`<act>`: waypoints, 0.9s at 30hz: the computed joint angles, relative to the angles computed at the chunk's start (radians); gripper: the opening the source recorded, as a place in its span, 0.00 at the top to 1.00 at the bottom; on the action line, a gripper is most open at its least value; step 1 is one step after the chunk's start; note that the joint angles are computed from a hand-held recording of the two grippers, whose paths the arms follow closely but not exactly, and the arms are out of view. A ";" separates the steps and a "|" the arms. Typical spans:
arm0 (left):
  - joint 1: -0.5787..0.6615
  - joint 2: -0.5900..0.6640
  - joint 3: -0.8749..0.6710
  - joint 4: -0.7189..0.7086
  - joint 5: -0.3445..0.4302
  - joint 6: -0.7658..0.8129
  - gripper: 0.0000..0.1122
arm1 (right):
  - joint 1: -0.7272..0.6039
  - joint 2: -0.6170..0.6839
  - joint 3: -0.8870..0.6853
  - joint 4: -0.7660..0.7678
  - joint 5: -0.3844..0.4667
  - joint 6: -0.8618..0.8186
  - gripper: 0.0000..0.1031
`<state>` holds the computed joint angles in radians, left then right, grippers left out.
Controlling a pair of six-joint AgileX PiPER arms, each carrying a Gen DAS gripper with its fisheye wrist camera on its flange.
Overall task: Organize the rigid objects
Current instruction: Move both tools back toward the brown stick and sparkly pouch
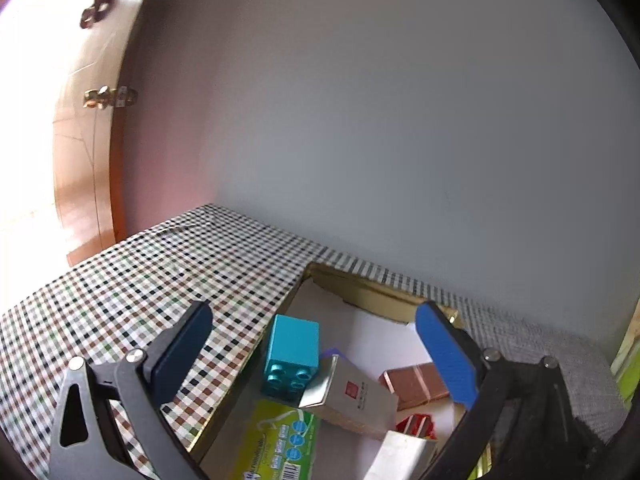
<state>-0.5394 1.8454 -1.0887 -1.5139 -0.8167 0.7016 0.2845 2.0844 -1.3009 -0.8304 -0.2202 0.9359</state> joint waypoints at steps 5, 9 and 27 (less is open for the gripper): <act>-0.065 0.039 -0.050 -0.047 -0.112 0.057 0.09 | -0.023 -0.003 0.002 0.047 0.028 -0.036 0.25; -0.115 0.054 -0.068 -0.038 -0.170 0.072 0.09 | -0.030 -0.005 0.009 0.136 0.039 -0.129 0.25; -0.199 0.106 -0.101 0.006 -0.289 0.049 0.09 | -0.089 0.001 0.014 0.223 0.056 -0.222 0.25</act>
<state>-0.7380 1.9519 -1.1895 -1.5077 -1.1054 0.7509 0.1955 2.0858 -1.2865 -0.6078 -0.1645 0.7135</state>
